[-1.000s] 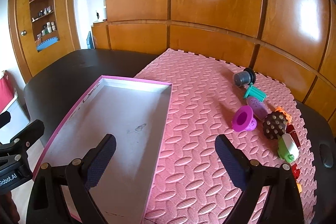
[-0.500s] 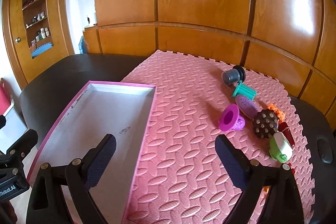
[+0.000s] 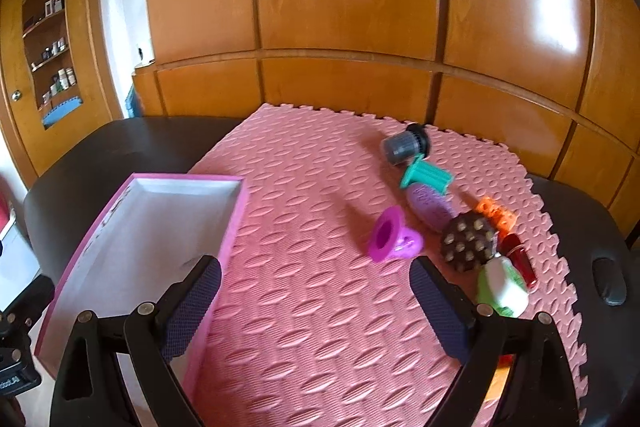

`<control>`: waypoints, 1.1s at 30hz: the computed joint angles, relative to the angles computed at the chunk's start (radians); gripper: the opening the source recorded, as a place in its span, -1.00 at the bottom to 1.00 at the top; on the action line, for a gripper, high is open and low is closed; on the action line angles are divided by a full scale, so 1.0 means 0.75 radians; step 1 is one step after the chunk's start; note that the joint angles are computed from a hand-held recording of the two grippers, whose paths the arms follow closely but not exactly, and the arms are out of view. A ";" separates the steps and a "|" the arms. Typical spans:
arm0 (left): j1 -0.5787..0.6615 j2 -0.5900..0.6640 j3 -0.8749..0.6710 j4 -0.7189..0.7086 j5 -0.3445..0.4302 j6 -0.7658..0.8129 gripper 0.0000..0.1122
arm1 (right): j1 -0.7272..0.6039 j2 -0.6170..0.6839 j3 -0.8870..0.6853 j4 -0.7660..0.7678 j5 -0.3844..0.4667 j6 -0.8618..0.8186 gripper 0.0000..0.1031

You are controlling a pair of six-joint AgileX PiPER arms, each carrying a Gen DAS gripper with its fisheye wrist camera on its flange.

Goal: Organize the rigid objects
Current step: 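Reach the left gripper to the grey-black cup and grasp it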

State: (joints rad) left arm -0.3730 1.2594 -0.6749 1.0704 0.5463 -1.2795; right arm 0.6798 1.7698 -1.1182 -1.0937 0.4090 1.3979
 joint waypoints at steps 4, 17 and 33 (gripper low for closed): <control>0.051 0.029 -0.068 -0.210 -0.113 0.239 0.83 | -0.155 -0.043 0.027 0.039 -0.065 -0.065 0.88; 0.100 0.363 -0.593 -1.081 -0.085 1.269 0.83 | -0.787 -0.021 -0.067 0.816 -0.143 -0.877 0.88; -0.050 1.425 -2.177 -1.225 0.501 1.650 0.72 | -1.040 0.119 -0.089 2.072 -0.227 -2.094 0.88</control>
State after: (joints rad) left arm -0.4106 2.3278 -2.3073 0.1516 0.9223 -0.0418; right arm -0.1003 1.8592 -1.1847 0.4602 0.2389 -0.1723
